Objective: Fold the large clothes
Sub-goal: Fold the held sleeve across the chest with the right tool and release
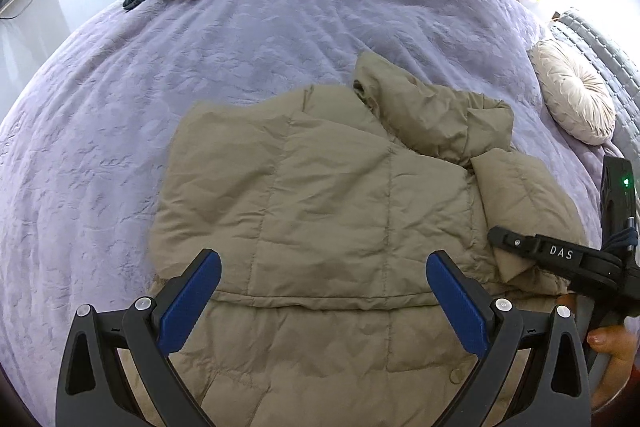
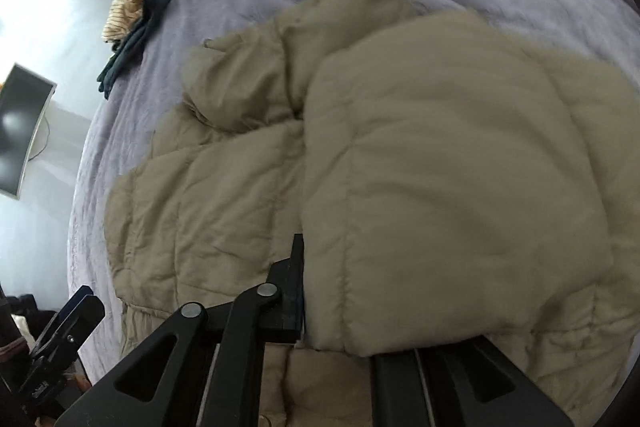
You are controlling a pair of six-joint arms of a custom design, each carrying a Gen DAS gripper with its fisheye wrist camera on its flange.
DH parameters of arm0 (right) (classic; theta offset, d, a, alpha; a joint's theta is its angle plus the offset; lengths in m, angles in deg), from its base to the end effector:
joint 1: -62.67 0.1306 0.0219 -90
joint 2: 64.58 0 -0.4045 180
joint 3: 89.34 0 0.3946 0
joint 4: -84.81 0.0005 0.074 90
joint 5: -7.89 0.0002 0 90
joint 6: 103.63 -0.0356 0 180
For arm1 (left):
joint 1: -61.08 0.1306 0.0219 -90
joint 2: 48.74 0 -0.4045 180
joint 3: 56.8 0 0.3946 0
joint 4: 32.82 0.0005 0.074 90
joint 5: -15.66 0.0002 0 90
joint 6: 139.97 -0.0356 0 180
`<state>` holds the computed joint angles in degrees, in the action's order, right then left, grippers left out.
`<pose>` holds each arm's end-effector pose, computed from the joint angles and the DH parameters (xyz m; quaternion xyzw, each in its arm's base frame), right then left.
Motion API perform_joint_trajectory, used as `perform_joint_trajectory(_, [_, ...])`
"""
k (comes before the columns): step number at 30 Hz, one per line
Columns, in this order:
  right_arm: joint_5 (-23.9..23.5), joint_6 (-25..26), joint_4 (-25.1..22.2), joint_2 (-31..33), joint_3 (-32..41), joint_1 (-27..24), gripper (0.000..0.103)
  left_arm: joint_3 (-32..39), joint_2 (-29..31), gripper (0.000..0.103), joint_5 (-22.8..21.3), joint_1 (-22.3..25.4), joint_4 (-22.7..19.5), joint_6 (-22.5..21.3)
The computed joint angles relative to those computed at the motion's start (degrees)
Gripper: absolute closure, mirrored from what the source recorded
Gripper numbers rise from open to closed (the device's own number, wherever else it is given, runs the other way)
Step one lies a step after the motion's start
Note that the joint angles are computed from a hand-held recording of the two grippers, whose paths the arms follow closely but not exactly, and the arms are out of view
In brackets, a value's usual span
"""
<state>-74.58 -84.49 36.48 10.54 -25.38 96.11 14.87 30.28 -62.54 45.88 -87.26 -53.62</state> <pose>0.3037 0.1943 0.3509 0.3252 0.9063 0.1684 0.2111 0.3719 -0.1091 0.3812 0.1827 0.9476 -0.1236 0.2311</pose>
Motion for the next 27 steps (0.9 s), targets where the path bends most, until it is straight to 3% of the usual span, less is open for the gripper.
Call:
perform_joint_trajectory(3, [-1.47, -2.19, -0.92, -2.71, -0.74, 0.38, 0.080, 0.05, 0.62, 0.000, 0.77, -0.95, 0.00, -0.75])
perform_joint_trajectory(4, [-1.04, -3.19, -1.11, -4.18, -1.10, 1.05, 0.067, 0.08, 0.71, 0.000, 1.10, -1.27, -0.11, -0.88])
perform_joint_trajectory(5, [0.06, -4.66, -1.59, -6.15, -1.66, 1.99, 0.045, 0.16, 0.98, 0.000, 1.75, -1.65, -0.24, -1.00])
perform_joint_trajectory(7, [3.04, -7.75, -2.64, -10.55, -3.07, 3.43, 0.035, 0.42, 1.61, 0.000, 3.34, -2.07, -0.70, -0.81])
perform_joint_trajectory(10, [4.79, -11.79, -2.56, -14.84, -4.99, 2.00, 0.035, 0.82, 2.61, 0.000, 6.22, -2.32, -1.05, 0.65])
perform_joint_trajectory(12, [4.43, -15.48, 0.77, -18.10, -8.10, -0.70, 0.036, 0.92, 2.78, 0.000, 7.81, -2.25, -0.69, 1.12])
perform_joint_trajectory(13, [4.31, -16.60, 1.91, -19.03, -8.95, -1.21, 0.044, 0.94, 2.74, 0.000, 7.99, -2.25, -0.62, 1.02])
perform_joint_trajectory(14, [3.68, -17.65, 3.68, -19.67, -9.96, -2.26, 0.067, 1.07, 2.72, 0.000, 8.32, -2.17, -0.56, 0.64])
perform_joint_trajectory(16, [3.06, -17.56, 4.29, -18.79, -9.47, -3.39, 0.089, 1.45, 2.75, 0.000, 9.67, -1.38, -0.65, -0.44])
perform_joint_trajectory(19, [4.60, -10.26, 4.02, -13.98, -4.32, -3.09, 0.090, 2.24, 3.07, 0.000, 14.08, 1.25, -0.90, -1.26])
perform_joint_trajectory(21, [4.51, -2.32, 2.66, -8.83, 1.13, -1.94, 0.090, 3.05, 3.77, 0.000, 16.67, 3.56, -1.55, -0.92])
perform_joint_trajectory(24, [3.26, 4.97, 0.21, -2.57, 7.19, 0.21, 0.086, 3.94, 4.84, 0.000, 17.31, 6.02, -1.80, 0.22])
perform_joint_trajectory(25, [2.12, 7.26, -1.17, 0.31, 9.50, 0.97, 0.075, 4.18, 5.12, 0.000, 17.45, 6.72, -1.82, 0.55])
perform_joint_trajectory(26, [0.10, 8.71, -1.41, 2.37, 10.76, 1.43, 0.046, 4.53, 5.50, 0.000, 18.03, 7.47, -2.04, 0.86])
perform_joint_trajectory(27, [-1.63, 8.98, -0.93, 3.40, 11.01, 2.08, 0.032, 4.69, 5.73, 0.000, 18.67, 7.95, -2.18, 1.12])
